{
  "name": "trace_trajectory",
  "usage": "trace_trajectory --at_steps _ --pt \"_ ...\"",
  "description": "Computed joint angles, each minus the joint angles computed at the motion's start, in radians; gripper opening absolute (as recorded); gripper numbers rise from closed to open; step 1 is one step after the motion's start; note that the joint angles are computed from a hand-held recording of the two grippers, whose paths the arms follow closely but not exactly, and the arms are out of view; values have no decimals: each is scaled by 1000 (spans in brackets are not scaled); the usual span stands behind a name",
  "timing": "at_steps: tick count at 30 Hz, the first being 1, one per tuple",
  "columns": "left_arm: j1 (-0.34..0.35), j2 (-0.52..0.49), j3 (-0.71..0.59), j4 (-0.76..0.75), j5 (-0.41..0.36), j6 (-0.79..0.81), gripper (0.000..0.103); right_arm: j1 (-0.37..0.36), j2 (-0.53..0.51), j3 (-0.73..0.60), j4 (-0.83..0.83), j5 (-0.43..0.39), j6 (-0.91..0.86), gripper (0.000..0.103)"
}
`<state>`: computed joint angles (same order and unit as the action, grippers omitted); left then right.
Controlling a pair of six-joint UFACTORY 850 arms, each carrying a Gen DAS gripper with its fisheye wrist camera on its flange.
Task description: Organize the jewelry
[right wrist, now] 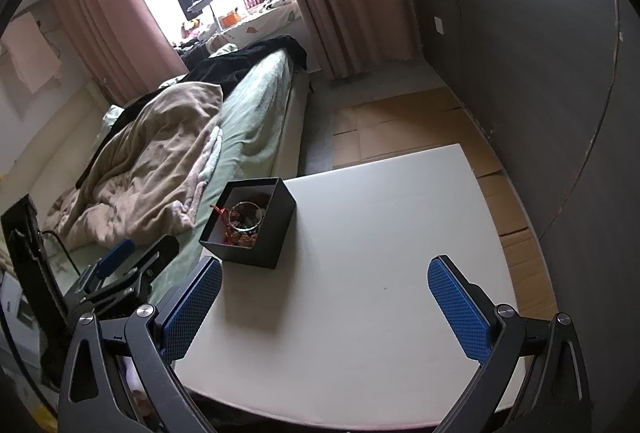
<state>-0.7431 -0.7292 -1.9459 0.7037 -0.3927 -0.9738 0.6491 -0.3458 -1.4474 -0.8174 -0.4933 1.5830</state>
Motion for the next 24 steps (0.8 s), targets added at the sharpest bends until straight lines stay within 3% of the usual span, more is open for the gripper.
trace_trajectory --at_steps 9,24 --pt "1 15 28 56 27 -88 103 0 2 6 -19 0 14 103" --pt "9 2 3 -70 8 50 103 -9 -7 -3 7 -11 4 103"
